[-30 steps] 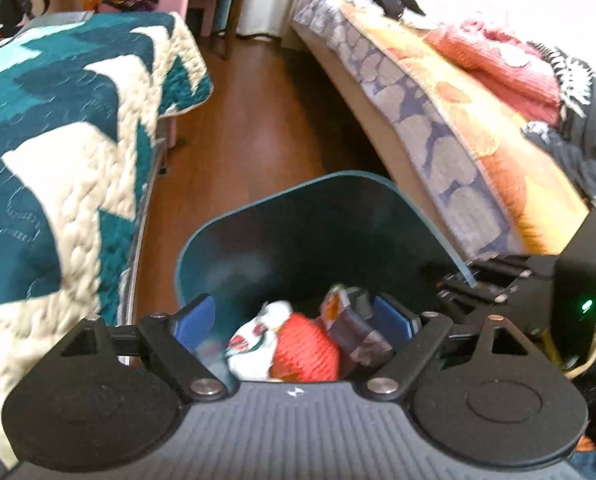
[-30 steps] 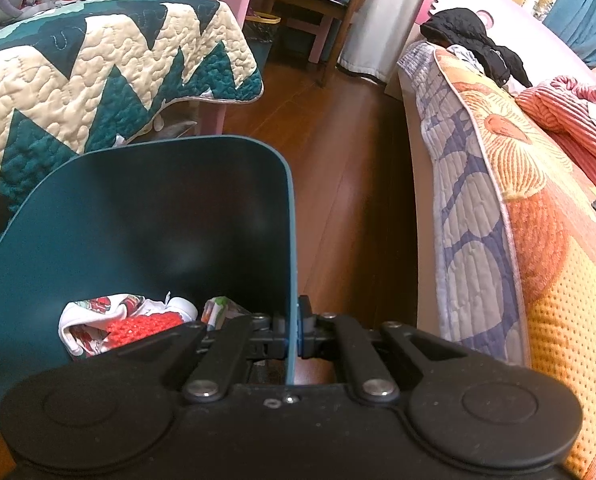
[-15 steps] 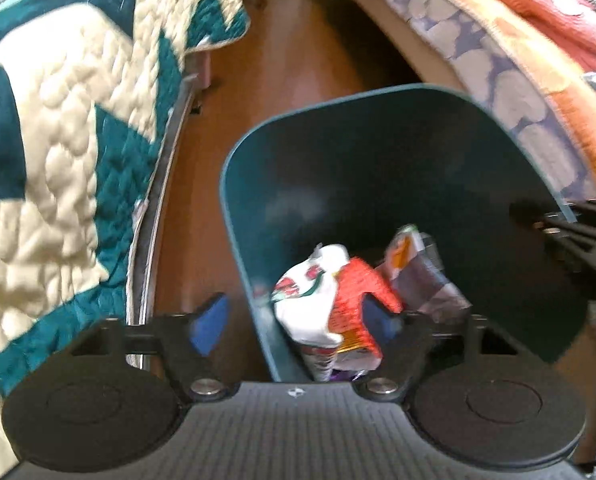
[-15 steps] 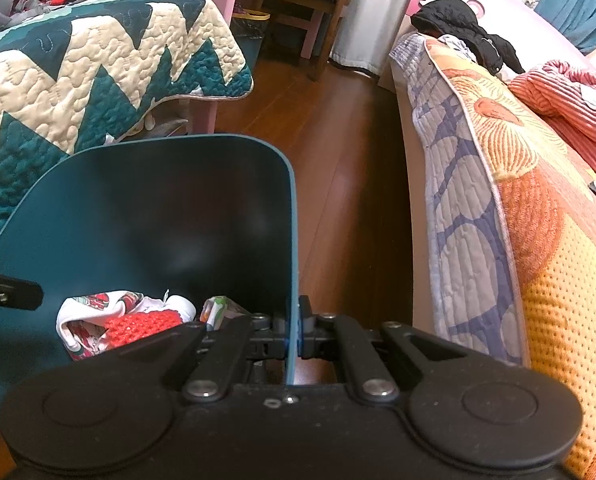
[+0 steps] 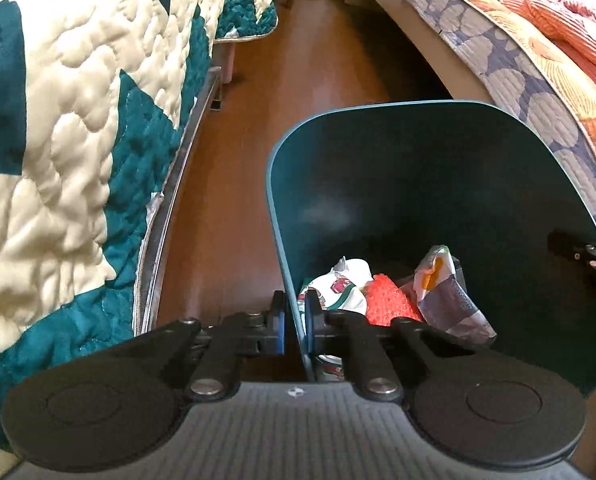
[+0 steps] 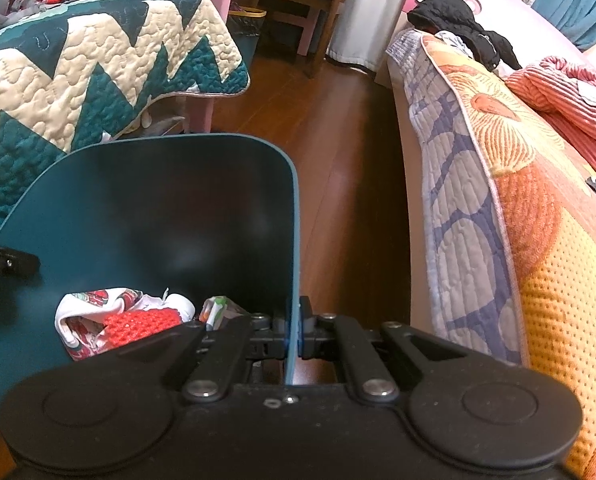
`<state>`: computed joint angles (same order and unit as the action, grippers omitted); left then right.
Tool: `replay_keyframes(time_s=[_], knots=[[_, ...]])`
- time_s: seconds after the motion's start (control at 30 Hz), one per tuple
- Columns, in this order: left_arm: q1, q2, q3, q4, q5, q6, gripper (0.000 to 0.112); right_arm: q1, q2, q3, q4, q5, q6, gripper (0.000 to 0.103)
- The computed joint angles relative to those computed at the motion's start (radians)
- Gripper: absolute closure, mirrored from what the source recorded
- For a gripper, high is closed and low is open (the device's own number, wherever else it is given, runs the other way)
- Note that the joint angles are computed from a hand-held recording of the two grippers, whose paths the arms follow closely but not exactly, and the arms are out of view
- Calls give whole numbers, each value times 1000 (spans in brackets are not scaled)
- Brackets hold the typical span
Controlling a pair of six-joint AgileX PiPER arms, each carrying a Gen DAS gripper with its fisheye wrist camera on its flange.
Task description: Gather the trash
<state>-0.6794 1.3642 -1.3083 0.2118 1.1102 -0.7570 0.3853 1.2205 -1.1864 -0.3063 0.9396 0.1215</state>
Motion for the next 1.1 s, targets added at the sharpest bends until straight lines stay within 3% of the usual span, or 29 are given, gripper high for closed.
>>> replay_keyframes(time_s=[0.17,0.33,0.6,0.77,0.83,0.9,0.93,1.1], knots=[[-12,8,-3,26,-1,4,104,-18,22,-27,31,1,-8,99],[-37,5,-12,43,75,-26,104,40,45,-37,-16,-60,-16,100],[68,-35,-9,-71,89,41,101,-7,94,-65,75,-89,-96,99],[82,2,-35,-113,97,92,86,-48,108,-68,129,-106,-121,99],[34,24,-42,-63,107,90,87,-58,112,-71,140,-103,-122,99],[-7,27,-28,-3,107,47,100,-77,119,-91,171,-73,-138,99],[-11,13,-7,-12,99,27,100,-92,113,-96,200,-70,-153,98],[-18,8,3,9,101,8,103,-131,65,-173,261,31,-222,77]])
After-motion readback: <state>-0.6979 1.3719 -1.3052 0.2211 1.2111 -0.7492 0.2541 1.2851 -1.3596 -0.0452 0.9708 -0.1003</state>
